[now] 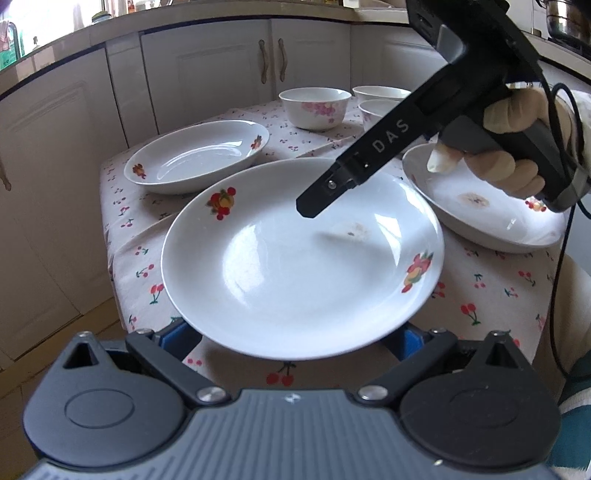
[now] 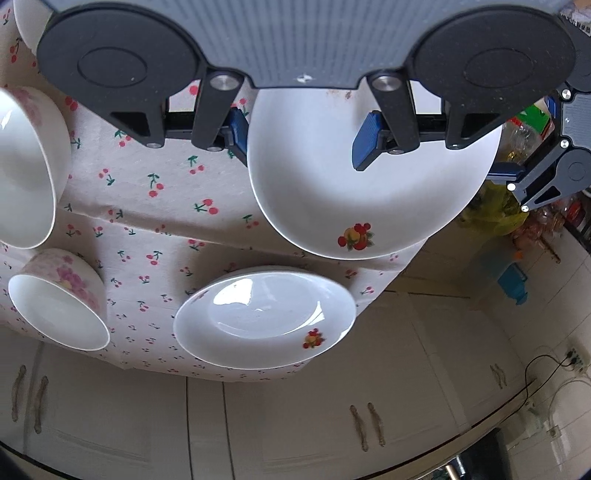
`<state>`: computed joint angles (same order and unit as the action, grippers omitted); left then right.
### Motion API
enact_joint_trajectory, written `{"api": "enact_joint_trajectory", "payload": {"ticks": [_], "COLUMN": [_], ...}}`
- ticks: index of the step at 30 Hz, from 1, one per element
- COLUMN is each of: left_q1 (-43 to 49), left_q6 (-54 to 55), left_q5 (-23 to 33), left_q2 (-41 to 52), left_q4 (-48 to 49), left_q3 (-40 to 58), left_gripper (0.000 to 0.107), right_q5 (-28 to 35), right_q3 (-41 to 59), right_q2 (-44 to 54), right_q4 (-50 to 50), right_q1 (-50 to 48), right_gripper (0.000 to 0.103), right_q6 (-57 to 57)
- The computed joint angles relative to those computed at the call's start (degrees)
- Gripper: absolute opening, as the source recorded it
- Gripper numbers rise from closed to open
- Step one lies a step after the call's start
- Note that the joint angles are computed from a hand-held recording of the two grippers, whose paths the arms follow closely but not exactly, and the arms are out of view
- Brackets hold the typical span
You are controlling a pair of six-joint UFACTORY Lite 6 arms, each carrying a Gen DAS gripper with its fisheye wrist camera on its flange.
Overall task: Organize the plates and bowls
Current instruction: 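Lift the stained plate with the right gripper toward the other large plate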
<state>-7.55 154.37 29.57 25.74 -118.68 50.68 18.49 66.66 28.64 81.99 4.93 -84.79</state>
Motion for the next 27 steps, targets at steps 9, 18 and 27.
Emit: {"api": "enact_joint_trajectory", "payload": {"ticks": [9,18,27], "left_q1": [-0.31,0.35,0.01], "left_q6": [0.52,5.55,6.71], "left_q5": [-0.05,-0.83,-0.63], "left_q2": [-0.15,-5.07,-23.99], "left_q4": [-0.55,-5.52,-12.41], "left_q3": [0.05,-5.02,-20.28], "left_gripper": [0.101,0.102,0.102], "right_q5": [-0.38,0.63,5.07], "right_q3": [0.96,-2.40,-22.72], "right_q2": [1.42,-2.19,-25.58], "right_q4": [1.22,2.83,9.88], "right_q1": [-0.21,-0.13,-7.65], "right_gripper": [0.064,0.084,0.098], "right_q6": [-0.82,-2.77,-12.50]}}
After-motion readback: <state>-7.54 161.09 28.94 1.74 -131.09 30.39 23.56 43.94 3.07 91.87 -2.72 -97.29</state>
